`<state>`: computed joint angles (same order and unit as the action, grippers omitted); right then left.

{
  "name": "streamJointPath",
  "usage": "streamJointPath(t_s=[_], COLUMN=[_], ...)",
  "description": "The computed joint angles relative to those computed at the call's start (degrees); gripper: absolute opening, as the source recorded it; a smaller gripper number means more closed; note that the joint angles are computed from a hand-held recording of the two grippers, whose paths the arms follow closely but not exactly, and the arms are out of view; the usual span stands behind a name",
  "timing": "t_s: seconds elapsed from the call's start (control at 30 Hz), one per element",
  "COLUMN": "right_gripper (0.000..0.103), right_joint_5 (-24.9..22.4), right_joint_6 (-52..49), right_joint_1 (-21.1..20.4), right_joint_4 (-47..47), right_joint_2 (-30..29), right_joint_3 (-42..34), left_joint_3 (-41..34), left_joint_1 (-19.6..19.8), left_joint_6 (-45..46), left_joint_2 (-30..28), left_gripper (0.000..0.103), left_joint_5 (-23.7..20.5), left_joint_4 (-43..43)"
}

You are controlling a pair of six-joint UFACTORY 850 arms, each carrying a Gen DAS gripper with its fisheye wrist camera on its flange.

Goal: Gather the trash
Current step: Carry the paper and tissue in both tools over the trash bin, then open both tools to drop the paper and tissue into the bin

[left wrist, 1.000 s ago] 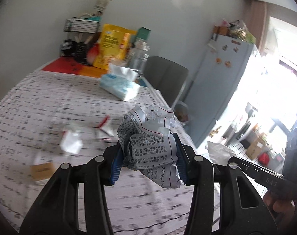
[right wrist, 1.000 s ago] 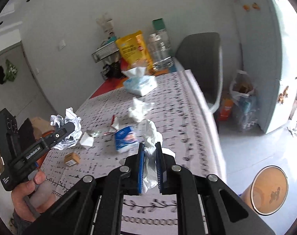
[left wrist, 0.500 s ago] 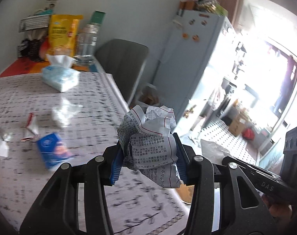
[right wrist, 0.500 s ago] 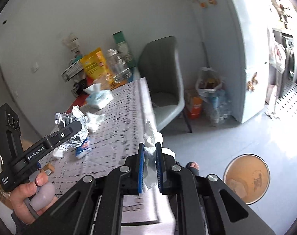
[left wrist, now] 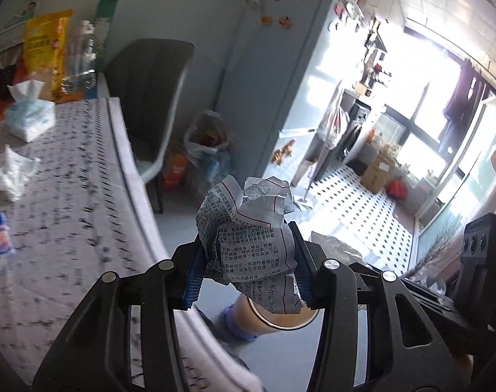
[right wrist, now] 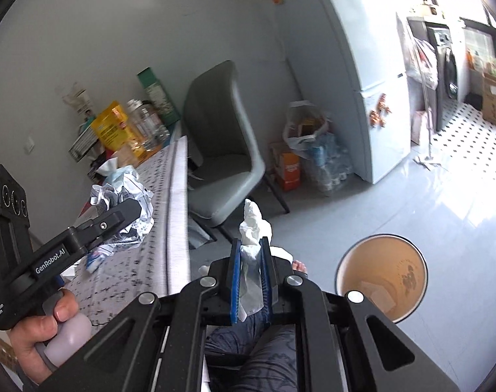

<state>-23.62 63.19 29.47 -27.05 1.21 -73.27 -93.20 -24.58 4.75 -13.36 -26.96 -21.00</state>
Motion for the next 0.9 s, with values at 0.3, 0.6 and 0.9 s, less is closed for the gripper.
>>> streamJointPath(t_s=[0.3,0.6,0.9], right_gripper=[0.012,0.014,0.049], right_joint_5=[1.23,3.39,9.08], right_joint_6=[3.25,1.11,1.85], right_joint_1=[-5.12,-11.63,-17.73], right_joint_4=[0.60,4.81,6.30], right_joint_2=[2.88,-0.77,-6.54], right_joint_3=[7.17,10.46,12.06], left_joint_3=[-6.32,-13.08,-23.91], left_joint_1=[-4.02,-6.13,-7.49], left_joint_6=[-2.58,-5.34,-9.54], left_joint_2=[-7.18,-14.84,-25.21], left_gripper=[0.047,0.047,0.047], left_joint_5=[-3.29,-6.75,-13.23], left_joint_4=[1.39,2.43,3.91])
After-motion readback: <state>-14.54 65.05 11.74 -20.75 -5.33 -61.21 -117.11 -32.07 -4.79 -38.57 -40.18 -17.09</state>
